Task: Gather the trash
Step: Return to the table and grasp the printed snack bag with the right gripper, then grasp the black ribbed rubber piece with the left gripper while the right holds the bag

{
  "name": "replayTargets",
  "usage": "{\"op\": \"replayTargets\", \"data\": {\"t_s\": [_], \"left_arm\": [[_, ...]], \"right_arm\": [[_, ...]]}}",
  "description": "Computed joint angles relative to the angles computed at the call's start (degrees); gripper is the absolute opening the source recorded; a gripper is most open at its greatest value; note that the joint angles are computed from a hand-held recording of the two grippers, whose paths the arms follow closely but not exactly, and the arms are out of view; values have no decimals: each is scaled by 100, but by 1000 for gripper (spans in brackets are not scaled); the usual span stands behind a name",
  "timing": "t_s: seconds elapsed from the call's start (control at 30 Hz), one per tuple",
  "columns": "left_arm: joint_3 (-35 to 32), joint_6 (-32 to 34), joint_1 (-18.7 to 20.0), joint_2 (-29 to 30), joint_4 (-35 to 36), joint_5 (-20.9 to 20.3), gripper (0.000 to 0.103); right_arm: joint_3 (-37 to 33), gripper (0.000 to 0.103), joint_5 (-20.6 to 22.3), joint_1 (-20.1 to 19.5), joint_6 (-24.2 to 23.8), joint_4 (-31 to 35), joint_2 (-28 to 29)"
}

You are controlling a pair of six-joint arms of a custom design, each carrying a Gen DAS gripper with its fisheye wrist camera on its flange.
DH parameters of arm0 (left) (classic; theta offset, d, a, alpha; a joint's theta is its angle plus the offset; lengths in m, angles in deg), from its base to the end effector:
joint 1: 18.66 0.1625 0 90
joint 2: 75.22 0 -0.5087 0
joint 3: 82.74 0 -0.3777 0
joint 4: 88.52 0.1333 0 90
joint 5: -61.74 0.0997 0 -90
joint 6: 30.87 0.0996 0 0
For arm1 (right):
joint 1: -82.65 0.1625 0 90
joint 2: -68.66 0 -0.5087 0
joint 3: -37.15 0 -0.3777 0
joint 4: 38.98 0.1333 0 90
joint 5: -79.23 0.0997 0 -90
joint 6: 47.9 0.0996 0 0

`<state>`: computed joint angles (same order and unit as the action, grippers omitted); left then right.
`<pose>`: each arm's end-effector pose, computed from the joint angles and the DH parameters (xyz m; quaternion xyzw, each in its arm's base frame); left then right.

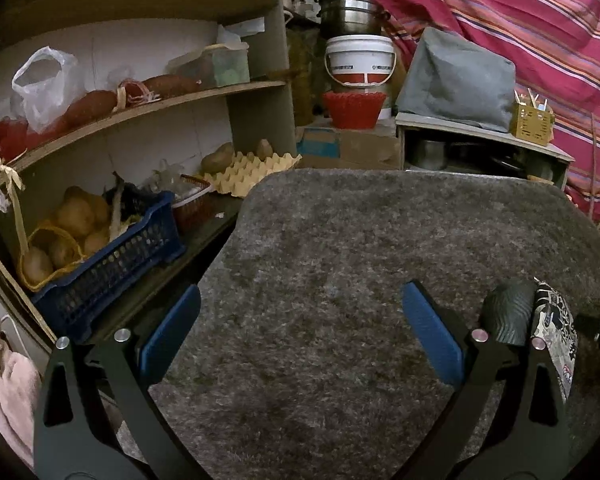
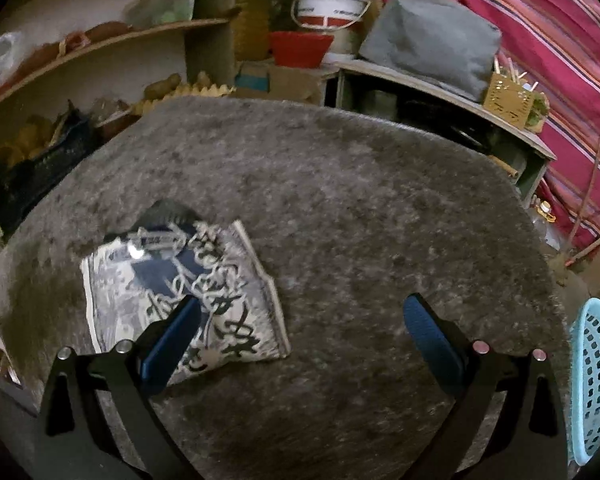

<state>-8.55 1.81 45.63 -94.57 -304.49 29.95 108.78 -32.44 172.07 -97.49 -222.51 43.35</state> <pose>-0.1417 -0.7968 0.0996 0.0997 0.7585 -0.4832 0.4258 0.0878 -0.8573 0.1171 0.3048 -0.8501 0.2832 0.3227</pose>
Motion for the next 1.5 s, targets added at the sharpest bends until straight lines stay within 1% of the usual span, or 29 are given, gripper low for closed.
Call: {"op": "replayTargets", "data": {"t_s": [0.23,0.4,0.5,0.63,0.73,0.8,0.83,0.9,0.97,1.0,1.27,1.5], "left_arm": [[44,-137,25,-47,48,7,98],[40,-139,28,-45,55,41,98],[27,-130,33,-45,49,56,98],[25,-97,31,-44,26,62,98],[29,-101,37,-49,29,52,98],[27,-111,35,-49,42,62,98],[26,-112,35,-49,49,71,98],[23,-114,34,-43,58,88,98],[10,-105,30,-33,73,104,98],[3,-85,24,-24,66,111,98],[-68,-54,-5,38,94,125,98],[-159,-2,-25,102,117,98,98]], "right_arm": [[-49,99,-171,9,-243,-21,156],[-212,99,-146,-49,97,497,157],[-275,99,-131,-73,235,687,163],[-287,99,-227,-53,150,530,235],[-266,97,-228,-44,55,425,256],[-256,88,-91,-64,123,651,202],[-254,79,-19,-77,180,801,171],[-228,68,92,-84,199,936,135],[-218,53,214,-92,195,1094,105],[-229,48,249,-91,214,1169,101],[-267,31,307,-103,150,1112,121],[-175,21,369,-122,36,907,87]]}}
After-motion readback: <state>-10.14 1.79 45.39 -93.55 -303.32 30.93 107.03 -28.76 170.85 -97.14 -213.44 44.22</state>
